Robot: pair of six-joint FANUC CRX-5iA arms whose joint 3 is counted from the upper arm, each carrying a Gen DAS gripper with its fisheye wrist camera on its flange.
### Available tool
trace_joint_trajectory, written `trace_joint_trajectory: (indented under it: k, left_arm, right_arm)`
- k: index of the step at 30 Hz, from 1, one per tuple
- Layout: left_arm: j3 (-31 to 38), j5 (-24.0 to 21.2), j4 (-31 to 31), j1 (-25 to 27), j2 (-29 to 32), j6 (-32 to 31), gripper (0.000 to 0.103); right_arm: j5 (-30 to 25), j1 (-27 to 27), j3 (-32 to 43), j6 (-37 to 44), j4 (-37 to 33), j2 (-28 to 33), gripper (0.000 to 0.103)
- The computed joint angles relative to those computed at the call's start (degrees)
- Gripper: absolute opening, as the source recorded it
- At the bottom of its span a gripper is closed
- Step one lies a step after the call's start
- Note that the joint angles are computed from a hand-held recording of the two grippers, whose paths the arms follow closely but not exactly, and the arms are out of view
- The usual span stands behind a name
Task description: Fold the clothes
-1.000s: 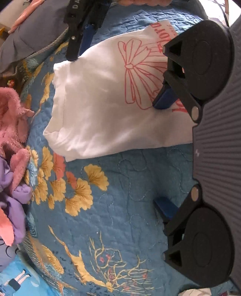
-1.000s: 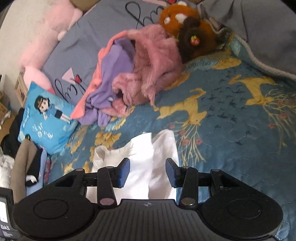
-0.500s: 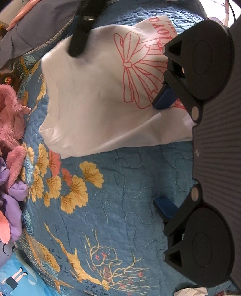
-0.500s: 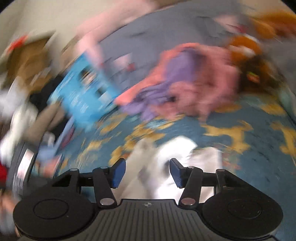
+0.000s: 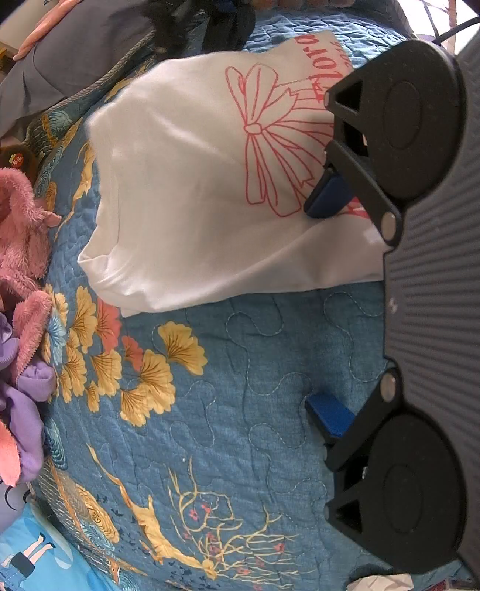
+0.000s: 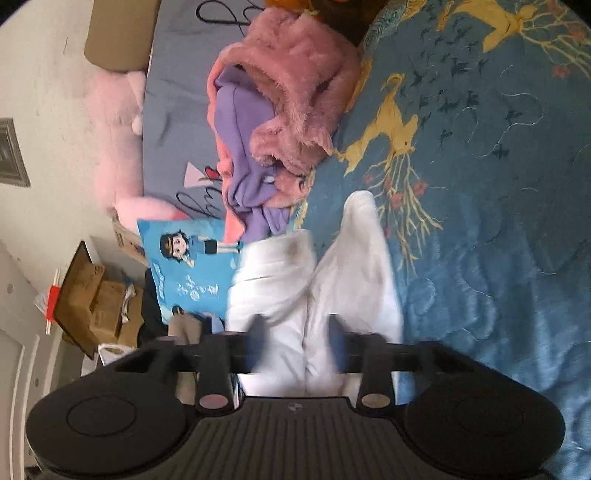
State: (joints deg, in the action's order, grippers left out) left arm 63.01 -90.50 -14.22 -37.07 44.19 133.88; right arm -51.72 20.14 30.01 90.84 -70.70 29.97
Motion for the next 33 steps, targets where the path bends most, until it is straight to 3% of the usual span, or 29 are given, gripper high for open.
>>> trace_joint_trajectory:
  k: [5, 6, 7, 8, 16, 20, 24, 28, 31, 33]
  left_arm:
    - [-1.10, 0.58, 0.13, 0.05, -0.64, -0.16, 0.103]
    - [-1.17, 0.60, 0.13, 0.04, -0.68, -0.15, 0.103]
    - [-1.32, 0.68, 0.13, 0.05, -0.77, -0.14, 0.103]
    - [-1.56, 0.82, 0.12, 0.06, -0.91, -0.13, 0.103]
    - [-3.59, 2.79, -3.09, -1.06, -2.99, 0.71, 0.103]
    - [-4.57, 3.23, -3.49, -0.89, -3.77, 1.94, 0.103]
    - [-4.90, 2.69, -2.11, -0.15, -3.78, 3.01, 0.103]
    - [-5.64, 3.83, -7.26, -1.95, -5.48, 4.11, 0.103]
    - [-11.73, 10.00, -10.15, -1.62, -10.03, 9.99, 0.103]
    - [-16.65, 15.32, -7.02, 0.82, -12.57, 13.04, 0.103]
  right_arm:
    - [-2.43, 2.74, 5.02, -0.19, 5.71, 1.88, 0.057]
    - [-3.22, 3.24, 6.19, -0.17, 7.13, 2.22, 0.045]
    - [-4.01, 3.68, 7.30, -0.39, 8.34, 2.60, 0.012]
    - [-4.64, 4.06, 8.20, -0.70, 9.42, 2.91, 0.009]
    - [5.15, 8.54, 1.65, -5.62, 23.38, -4.24, 0.007]
    - [10.86, 12.33, -2.34, -10.35, 34.69, -7.94, 0.006]
    - [8.10, 13.50, 0.77, -7.42, 38.68, -6.37, 0.006]
    - [5.26, 13.73, 4.11, -8.34, 41.70, -3.90, 0.006]
    - [4.38, 14.28, 4.34, -12.66, 46.22, -3.03, 0.007]
    - [4.07, 14.44, 3.80, -14.40, 47.57, -3.02, 0.007]
